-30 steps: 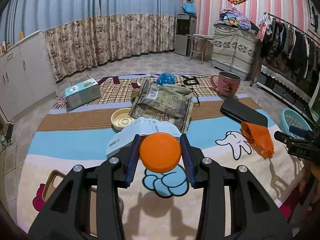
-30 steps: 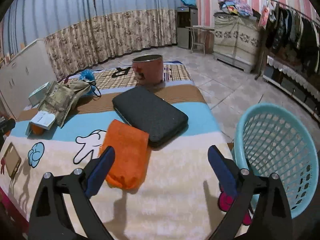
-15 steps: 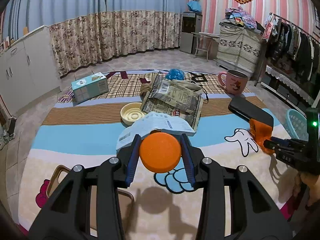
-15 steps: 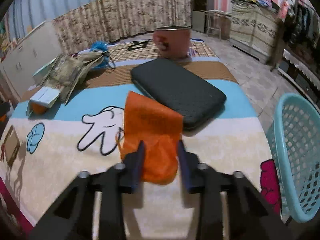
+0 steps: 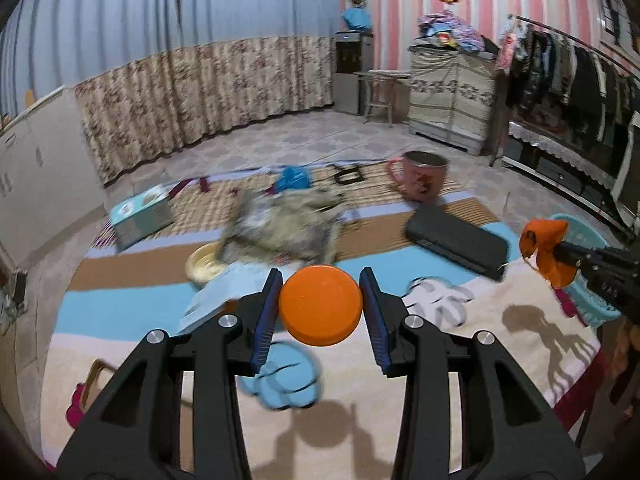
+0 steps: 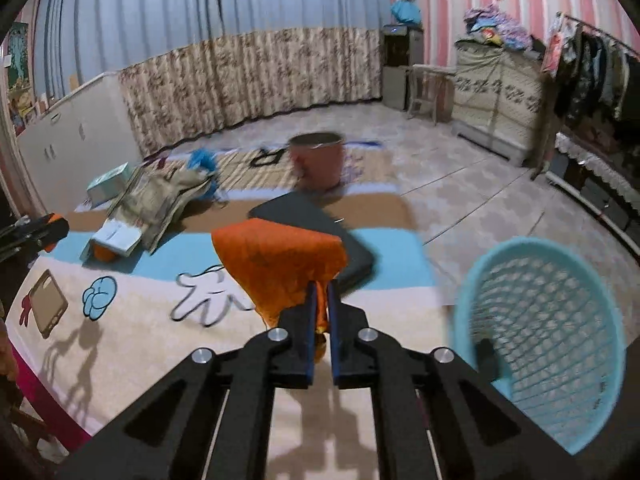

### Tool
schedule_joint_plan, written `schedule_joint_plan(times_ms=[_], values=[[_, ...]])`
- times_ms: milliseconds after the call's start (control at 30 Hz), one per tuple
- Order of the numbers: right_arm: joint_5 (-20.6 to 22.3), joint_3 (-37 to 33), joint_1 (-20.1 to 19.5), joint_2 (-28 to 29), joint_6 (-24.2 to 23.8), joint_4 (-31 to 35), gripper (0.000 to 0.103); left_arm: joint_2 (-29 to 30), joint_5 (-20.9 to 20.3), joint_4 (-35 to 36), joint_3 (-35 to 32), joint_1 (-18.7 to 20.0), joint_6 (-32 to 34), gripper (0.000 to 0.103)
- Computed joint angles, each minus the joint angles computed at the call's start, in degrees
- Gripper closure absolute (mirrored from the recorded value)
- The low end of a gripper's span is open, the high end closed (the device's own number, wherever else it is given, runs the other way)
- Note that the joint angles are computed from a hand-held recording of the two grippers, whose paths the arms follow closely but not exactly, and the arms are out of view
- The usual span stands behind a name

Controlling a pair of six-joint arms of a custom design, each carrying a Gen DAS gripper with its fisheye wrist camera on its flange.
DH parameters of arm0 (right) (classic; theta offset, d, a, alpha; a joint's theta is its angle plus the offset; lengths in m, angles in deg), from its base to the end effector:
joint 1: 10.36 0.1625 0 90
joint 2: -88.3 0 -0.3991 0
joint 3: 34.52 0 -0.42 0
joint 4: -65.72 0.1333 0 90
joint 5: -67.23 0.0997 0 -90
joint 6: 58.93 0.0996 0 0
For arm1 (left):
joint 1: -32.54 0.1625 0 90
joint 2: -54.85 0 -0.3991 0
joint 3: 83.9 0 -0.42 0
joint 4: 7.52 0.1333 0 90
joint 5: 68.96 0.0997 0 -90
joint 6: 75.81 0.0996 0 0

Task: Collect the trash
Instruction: 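Carry the lid in the left tool and the mesh bag in the right tool to the basket, then open the right tool to drop the mesh bag while the left tool drops the lid into the basket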

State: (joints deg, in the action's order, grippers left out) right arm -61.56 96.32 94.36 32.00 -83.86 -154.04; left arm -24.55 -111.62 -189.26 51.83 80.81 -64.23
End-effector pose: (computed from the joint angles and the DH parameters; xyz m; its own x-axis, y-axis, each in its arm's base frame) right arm 0.1839 -0.4211 0.1273 -0.7411 0.0391 0.6703 -0.5043 0.6266 -0.5942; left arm -0.1298 -0.4559 0.2080 -0.6644 0.2524 -0.7035 0.6899 0.5692 -0.4473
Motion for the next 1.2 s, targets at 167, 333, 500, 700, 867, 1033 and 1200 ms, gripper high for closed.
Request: schedule_joint_plan(times_ms=[167, 333, 500, 700, 867, 1033, 1200], values=[[-2.5, 3.9, -2.3, -7.5, -1.4, -1.6, 0.097, 6.1, -2.8, -1.3, -2.2, -3.2, 0.4, 0.064], [-3.4, 7.8, -6.3, -15.0, -2.6, -2.4, 0.097, 14.3, -6.1, -3.6, -5.5, -6.7, 0.8, 0.064], [-2.6, 10.6, -11.4, -21.9, -2.7, -1.4, 0.097, 21.3, -10.7, -4.5, -9.4, -8.8, -1.6, 0.064], [0.2, 12.1, -16.8, -26.0, -1.9, 0.7, 0.097, 30.2, -15.0, -4.5, -15.3, -10.7, -3.0, 0.064], [2.9, 12.3, -20.4, -27.2, -0.8, 1.6, 0.097, 35.5, -17.3, -3.6, -18.8, -11.5, -3.5, 0.064], [4.8, 12.0, -22.8, -27.8, 0.4, 2.8, 0.097, 39.7, -19.0, -3.1, -22.0, -11.6, -1.7, 0.064], [4.9, 11.5, -23.5, -27.3, 1.1, 3.4, 0.097, 40.7, -19.7, -2.5, -23.3, -11.3, -1.6, 0.044]])
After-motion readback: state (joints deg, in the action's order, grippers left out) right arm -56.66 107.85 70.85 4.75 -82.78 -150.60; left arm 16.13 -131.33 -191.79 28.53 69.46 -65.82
